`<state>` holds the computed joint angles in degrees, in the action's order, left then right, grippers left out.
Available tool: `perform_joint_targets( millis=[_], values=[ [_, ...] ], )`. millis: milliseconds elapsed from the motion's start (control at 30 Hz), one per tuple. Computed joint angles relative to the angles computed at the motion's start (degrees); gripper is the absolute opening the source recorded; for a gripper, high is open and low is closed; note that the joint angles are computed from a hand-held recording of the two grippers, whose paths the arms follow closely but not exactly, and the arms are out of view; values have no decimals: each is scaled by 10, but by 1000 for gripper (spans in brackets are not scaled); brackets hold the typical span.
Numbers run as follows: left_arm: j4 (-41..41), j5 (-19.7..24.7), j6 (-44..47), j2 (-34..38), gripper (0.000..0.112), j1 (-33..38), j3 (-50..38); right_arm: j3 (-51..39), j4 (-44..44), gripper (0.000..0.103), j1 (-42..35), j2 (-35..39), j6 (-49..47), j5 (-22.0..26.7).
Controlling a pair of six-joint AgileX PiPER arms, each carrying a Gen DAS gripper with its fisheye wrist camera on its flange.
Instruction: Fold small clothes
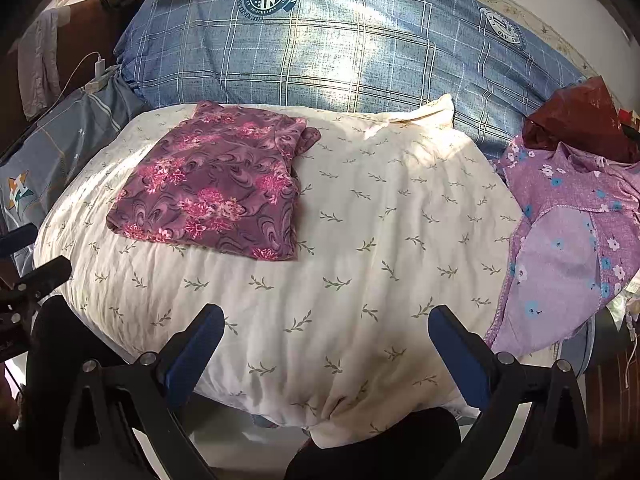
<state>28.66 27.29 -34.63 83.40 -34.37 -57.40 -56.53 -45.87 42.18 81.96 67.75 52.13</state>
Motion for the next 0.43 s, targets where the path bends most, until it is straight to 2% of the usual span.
perform_joint_targets(
  millis=[233, 433],
  values=[
    [40, 18, -31, 3, 84, -7, -5, -33, 3, 102, -4, 25, -56, 28],
    [51, 23, -38, 5, 84, -13, -7, -36, 13, 102, -16, 23, -74, 25]
  ],
)
